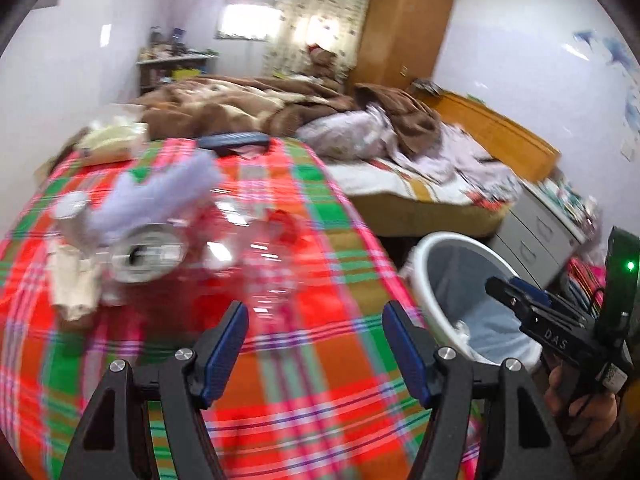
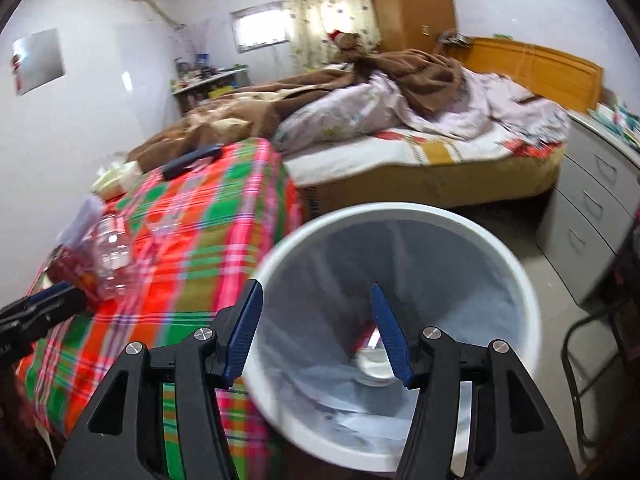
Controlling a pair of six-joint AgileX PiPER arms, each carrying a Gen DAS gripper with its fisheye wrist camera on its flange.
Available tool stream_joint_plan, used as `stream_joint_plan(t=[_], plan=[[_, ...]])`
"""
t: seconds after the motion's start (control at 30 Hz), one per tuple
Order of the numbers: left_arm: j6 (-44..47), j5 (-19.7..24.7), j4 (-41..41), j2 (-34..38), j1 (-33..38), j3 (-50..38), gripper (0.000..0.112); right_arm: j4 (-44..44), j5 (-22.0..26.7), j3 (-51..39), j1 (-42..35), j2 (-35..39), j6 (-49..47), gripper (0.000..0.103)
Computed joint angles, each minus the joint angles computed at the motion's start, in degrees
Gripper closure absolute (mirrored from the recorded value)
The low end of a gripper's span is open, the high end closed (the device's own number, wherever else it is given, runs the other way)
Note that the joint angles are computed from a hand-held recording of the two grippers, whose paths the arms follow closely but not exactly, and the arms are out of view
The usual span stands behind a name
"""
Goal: Collect trash
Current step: 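Move both tools back to the trash on the bed, then grasp the open red can with the left tool while the right tool grasps the clear bottle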
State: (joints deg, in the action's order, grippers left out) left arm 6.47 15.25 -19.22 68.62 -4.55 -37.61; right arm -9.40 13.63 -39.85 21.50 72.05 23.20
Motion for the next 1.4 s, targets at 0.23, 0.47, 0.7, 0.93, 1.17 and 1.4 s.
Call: stream_joint_plan(t=[0.23,0.47,0.7,0.93,1.17,1.4], plan=[[17.97,3.45,-13.39,-3.27,13.81,2.62,0.043,-4.95,-1.5,-3.15,7.15,4.2,5.77,0.045],[32.87,4.17,-26.47,1.14,20.75,1.83,0.043,0.74,-2.95,-6.71,10.9,7.89,-0.96,0.045],[45.27,2.89,-38.62,6.8,21.68,-0.51,0.043,3.62,-2.0,-11.82,13.47,12.37,-4.31,0.045],[56.56,2.48,-49.77,12.55,22.15,-2.65,0.043,7.58,-1.11,-15.46,14.96,15.63,-8.76,0.045],[58.09,5.44,-49.3,13.12,24.85,-3.66,0.058,13.99,-0.26,-19.08,16.72,18.18,-17.2,0.045],[54.38,6.52,-43.9,12.98,27.83,-4.76,0.058,32.33,1.51,-22.37,16.92,20.93,-37.14,0.045]])
